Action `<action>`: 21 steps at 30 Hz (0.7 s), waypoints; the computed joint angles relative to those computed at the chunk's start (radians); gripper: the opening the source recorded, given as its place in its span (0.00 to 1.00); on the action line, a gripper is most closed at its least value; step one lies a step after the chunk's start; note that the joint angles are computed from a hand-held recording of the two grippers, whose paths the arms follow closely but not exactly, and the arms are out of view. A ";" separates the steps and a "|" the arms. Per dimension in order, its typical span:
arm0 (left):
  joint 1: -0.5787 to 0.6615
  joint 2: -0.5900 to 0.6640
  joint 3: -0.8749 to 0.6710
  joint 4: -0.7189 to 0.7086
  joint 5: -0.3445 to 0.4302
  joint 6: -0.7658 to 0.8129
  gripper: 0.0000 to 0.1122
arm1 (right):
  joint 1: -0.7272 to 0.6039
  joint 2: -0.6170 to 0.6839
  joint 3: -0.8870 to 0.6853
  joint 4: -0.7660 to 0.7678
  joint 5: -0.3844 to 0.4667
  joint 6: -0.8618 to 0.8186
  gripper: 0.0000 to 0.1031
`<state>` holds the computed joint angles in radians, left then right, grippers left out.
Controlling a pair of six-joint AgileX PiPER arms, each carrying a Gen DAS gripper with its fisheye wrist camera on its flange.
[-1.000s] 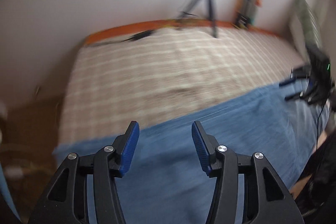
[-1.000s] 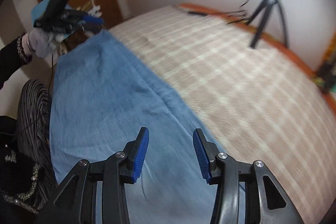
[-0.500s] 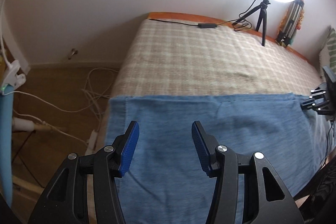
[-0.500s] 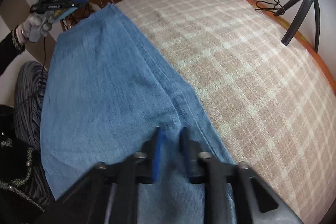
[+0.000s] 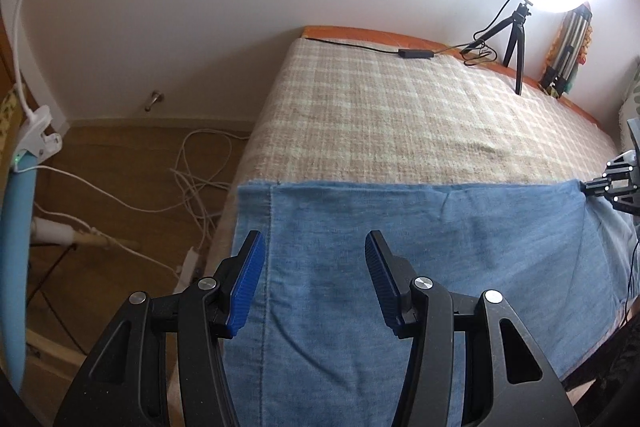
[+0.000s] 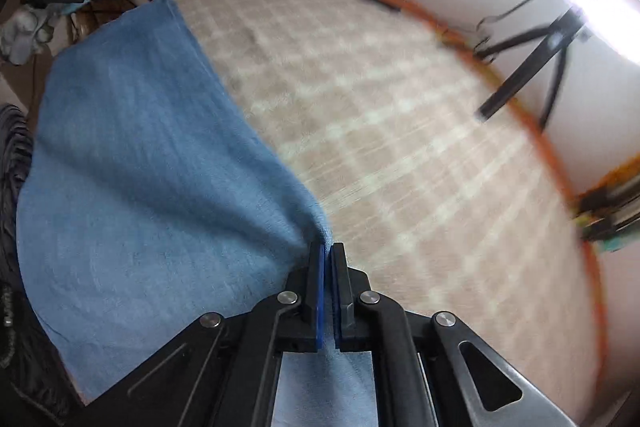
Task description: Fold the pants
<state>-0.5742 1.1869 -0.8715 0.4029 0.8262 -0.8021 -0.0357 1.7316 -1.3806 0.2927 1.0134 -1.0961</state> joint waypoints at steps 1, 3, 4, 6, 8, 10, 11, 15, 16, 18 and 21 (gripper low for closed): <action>0.007 -0.004 0.003 -0.007 0.003 0.010 0.45 | -0.002 0.007 0.001 0.002 0.002 -0.004 0.02; 0.042 -0.027 0.019 -0.040 0.007 0.035 0.46 | -0.021 0.011 -0.012 0.030 0.028 0.001 0.07; 0.084 -0.046 0.032 -0.092 -0.003 0.078 0.52 | -0.042 0.019 -0.043 0.059 0.079 0.005 0.14; 0.153 -0.079 0.056 -0.175 -0.014 0.139 0.57 | -0.068 -0.002 -0.052 0.093 0.098 0.002 0.35; 0.220 -0.117 0.098 -0.258 -0.032 0.195 0.57 | -0.091 -0.033 -0.043 0.128 0.109 -0.003 0.33; 0.255 -0.144 0.137 -0.324 -0.039 0.233 0.57 | -0.127 -0.069 -0.031 0.175 0.131 -0.005 0.33; 0.247 -0.149 0.152 -0.329 -0.040 0.232 0.57 | -0.146 -0.091 -0.017 0.200 0.141 -0.008 0.33; 0.123 -0.119 0.178 -0.196 -0.027 0.102 0.57 | -0.193 -0.188 0.087 0.264 0.132 -0.014 0.36; 0.104 -0.106 0.179 -0.169 -0.026 0.070 0.57 | -0.203 -0.213 0.121 0.272 0.136 -0.019 0.37; 0.078 -0.076 0.178 -0.123 -0.025 0.023 0.57 | -0.223 -0.273 0.205 0.277 0.113 -0.046 0.37; -0.004 0.018 0.134 0.049 0.054 -0.094 0.56 | -0.283 -0.327 0.283 0.267 0.095 -0.084 0.37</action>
